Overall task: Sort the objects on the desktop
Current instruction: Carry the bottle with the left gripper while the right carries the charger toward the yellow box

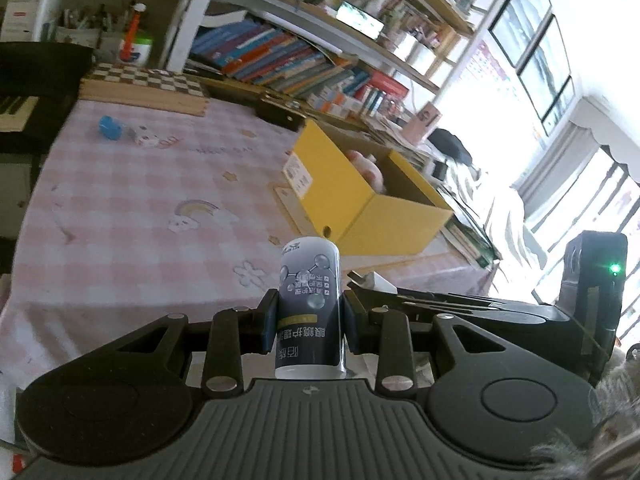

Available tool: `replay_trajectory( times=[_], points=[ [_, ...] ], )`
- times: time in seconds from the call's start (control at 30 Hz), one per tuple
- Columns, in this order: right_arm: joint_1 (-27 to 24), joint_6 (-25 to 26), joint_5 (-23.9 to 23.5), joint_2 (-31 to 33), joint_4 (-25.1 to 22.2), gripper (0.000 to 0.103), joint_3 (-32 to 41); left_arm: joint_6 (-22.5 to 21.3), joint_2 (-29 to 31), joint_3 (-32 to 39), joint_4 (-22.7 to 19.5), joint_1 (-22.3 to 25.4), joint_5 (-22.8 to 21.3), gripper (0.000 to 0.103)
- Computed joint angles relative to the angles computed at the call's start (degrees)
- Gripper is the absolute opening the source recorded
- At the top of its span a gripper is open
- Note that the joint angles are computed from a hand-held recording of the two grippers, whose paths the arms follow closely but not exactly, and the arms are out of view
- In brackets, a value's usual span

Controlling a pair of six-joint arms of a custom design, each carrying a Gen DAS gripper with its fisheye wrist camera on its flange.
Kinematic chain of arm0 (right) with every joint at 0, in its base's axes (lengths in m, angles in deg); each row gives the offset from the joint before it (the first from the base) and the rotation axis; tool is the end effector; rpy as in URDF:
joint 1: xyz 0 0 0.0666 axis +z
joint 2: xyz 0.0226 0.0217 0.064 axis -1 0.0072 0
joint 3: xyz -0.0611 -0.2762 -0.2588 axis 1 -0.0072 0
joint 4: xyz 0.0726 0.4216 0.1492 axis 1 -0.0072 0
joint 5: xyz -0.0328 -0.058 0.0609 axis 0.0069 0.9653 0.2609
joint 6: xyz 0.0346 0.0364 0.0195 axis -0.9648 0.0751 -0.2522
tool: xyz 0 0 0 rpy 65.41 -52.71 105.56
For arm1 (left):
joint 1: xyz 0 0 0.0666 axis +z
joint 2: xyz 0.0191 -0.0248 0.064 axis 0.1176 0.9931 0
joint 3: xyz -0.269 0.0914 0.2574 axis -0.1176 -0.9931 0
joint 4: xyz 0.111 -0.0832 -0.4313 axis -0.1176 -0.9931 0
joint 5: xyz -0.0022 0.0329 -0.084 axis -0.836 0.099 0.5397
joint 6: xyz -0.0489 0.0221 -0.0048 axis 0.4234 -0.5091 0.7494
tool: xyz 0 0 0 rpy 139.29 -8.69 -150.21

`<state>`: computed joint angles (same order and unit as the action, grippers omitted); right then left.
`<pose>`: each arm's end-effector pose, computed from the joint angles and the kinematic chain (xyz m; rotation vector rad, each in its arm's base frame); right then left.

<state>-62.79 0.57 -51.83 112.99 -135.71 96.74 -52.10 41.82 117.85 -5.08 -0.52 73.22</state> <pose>0.3739 0.1726 0.4335 0.4308 2.2683 0.1015 0.4876 -0.0885 0.4425 0.6927 2.2119 -0.9514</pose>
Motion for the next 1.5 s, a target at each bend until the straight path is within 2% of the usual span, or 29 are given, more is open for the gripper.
replay_trajectory(
  times=[0.47,0.63,0.83,1.07,1.5],
  points=[
    [1.3,-10.2,7.3,-5.9,-7.0,0.037,-3.6,-7.7,1.6,1.7,-6.6,-4.1,3.6,0.03],
    [1.0,-12.7,8.3,-7.4,-9.3,0.037,-4.6,-9.7,2.8,2.8,-8.5,-6.0,4.3,0.03],
    [-0.5,-13.9,8.6,-9.3,-10.9,0.037,-5.9,-10.1,4.3,4.2,-9.1,-8.7,4.2,0.03],
    [-4.6,-12.3,6.6,-12.0,-11.0,0.037,-7.5,-9.1,5.6,5.5,-8.9,-12.3,3.2,0.03],
    [-16.0,-0.7,-2.6,-14.0,-7.5,0.037,-8.9,0.0,8.5,8.1,-2.5,-18.3,-0.8,0.03]
  ],
)
